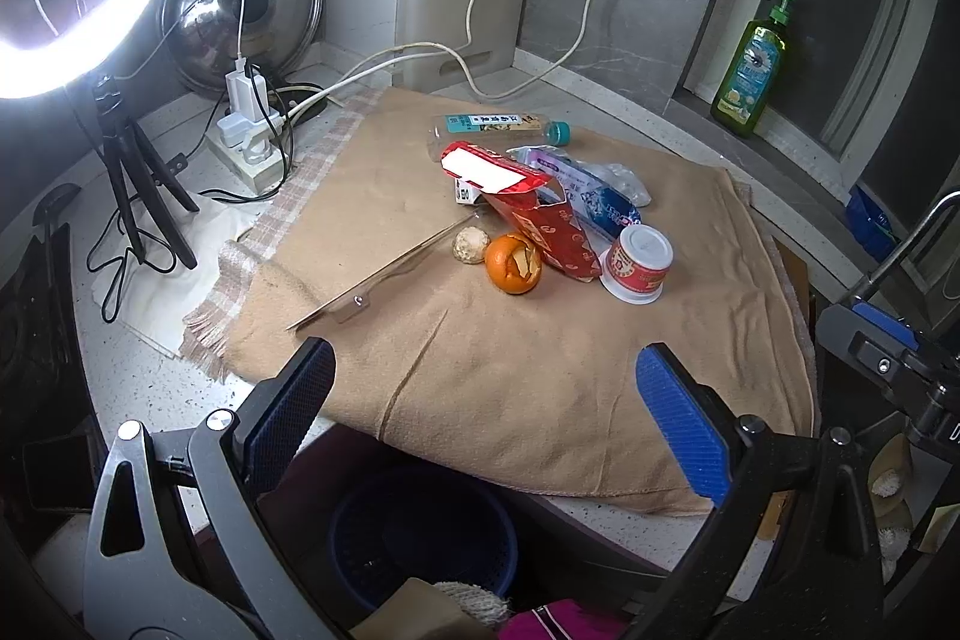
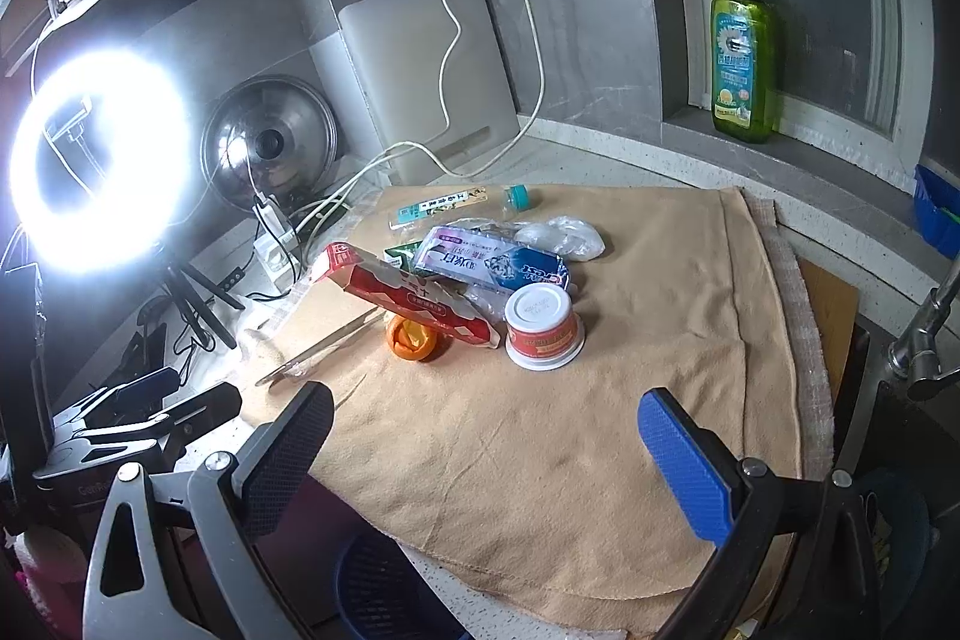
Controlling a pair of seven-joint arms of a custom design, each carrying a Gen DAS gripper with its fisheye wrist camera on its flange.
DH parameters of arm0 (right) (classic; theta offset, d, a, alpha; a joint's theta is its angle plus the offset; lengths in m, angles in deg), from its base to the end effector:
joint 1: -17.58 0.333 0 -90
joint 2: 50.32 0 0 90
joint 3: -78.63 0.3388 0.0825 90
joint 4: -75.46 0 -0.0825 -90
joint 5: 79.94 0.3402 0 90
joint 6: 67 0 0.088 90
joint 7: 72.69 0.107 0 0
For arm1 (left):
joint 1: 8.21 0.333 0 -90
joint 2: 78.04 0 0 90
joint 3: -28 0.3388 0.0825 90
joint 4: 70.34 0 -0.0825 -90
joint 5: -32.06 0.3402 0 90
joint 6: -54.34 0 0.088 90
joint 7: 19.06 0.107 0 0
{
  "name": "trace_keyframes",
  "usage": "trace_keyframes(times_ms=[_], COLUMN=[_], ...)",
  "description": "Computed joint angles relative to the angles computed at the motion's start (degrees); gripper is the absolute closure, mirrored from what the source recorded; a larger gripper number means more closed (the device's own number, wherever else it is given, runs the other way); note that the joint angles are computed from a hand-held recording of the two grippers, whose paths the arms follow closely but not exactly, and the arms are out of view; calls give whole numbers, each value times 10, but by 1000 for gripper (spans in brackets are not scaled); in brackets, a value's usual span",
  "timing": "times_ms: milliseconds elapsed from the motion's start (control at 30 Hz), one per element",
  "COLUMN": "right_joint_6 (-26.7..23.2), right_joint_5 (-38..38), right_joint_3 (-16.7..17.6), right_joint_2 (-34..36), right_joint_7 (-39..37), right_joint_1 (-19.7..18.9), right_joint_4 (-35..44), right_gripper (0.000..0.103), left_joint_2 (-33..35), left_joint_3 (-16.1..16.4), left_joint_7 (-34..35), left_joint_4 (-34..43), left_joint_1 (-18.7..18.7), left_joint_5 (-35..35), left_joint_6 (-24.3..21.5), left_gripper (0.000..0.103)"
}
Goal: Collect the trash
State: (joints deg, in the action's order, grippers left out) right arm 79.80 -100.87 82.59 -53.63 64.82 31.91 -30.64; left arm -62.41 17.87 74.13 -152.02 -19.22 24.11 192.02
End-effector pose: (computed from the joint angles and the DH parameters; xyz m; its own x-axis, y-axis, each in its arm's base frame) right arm 0.5204 0.1790 0.6643 -0.1770 -0.9560 -0.2339 -0.6608 0.2915 -0.6917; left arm 0.6163 -0.2185 0.6535 -0.3742 -0.9154 0.1482 -0.7364 0.1962 -0.6474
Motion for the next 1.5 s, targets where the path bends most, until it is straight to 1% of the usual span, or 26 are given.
trace_keyframes(times_ms=[367,733,1500], right_joint_6=[3,6,-1], right_joint_5=[4,18,31], right_joint_3=[1,0,-2], right_joint_2=[-5,-10,5], right_joint_7=[-2,-11,-22], right_joint_1=[0,-1,0], right_joint_4=[-7,-13,5], right_gripper=[0,0,1], left_joint_2=[0,-2,0], left_joint_3=[-1,0,-1], left_joint_7=[-4,-4,-14], left_joint_4=[5,0,8], left_joint_1=[-3,-2,-8], left_joint_5=[3,1,8], left_joint_6=[-6,-1,-8], left_gripper=[1,1,1])
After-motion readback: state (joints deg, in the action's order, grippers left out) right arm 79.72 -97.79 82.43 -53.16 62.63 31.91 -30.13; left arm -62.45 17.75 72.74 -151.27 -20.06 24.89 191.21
